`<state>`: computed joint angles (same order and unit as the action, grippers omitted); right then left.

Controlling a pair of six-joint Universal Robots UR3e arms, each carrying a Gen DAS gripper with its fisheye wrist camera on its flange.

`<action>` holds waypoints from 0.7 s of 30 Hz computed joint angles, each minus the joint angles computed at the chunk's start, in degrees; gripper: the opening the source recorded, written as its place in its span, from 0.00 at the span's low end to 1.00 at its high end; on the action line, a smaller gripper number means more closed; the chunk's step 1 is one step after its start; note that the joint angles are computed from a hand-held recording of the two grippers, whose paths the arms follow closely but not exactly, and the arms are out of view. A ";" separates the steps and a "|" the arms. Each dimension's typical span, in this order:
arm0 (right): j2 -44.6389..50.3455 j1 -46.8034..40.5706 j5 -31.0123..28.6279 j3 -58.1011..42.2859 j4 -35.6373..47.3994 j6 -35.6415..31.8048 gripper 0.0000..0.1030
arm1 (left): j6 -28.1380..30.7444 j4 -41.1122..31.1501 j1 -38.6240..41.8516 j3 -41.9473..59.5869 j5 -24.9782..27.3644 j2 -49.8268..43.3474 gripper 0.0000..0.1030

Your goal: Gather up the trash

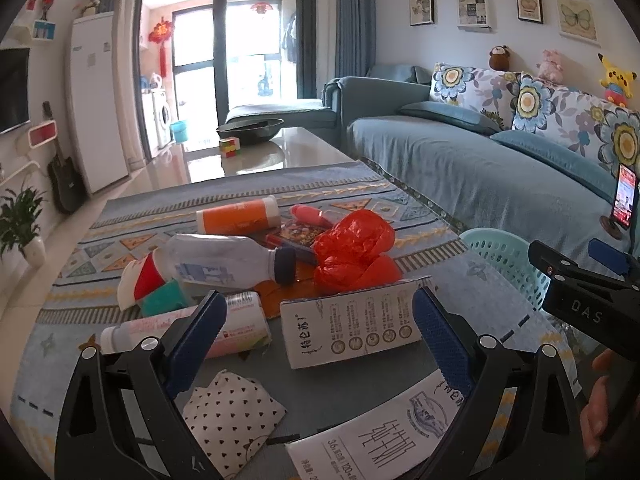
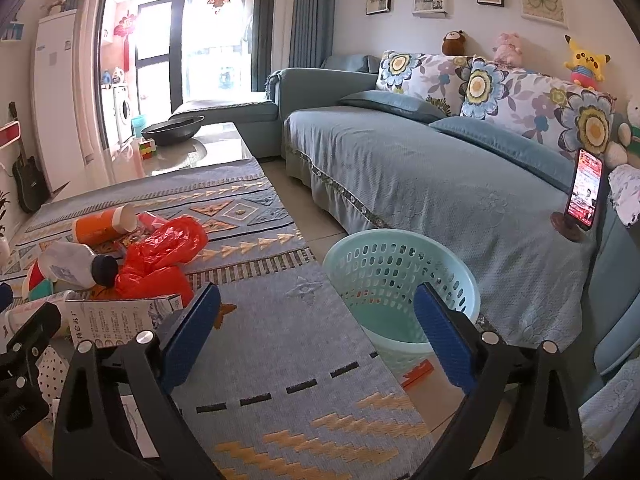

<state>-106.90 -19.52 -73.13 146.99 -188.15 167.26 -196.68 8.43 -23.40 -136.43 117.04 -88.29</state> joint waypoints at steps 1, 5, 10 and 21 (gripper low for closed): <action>-0.25 -0.33 0.38 0.09 0.31 -0.17 0.89 | 0.06 0.13 -0.03 -0.09 0.08 -0.02 0.89; -0.76 -0.57 0.66 0.17 0.73 -0.29 0.89 | 0.28 3.01 -0.10 -0.37 0.43 -1.36 0.89; -1.04 -0.80 0.90 0.27 0.90 -0.38 0.89 | -0.26 3.10 0.07 -1.09 0.38 -0.49 0.89; -1.92 -0.77 1.17 0.49 1.59 -0.47 0.87 | 0.04 1.92 0.07 -1.13 0.24 0.90 0.89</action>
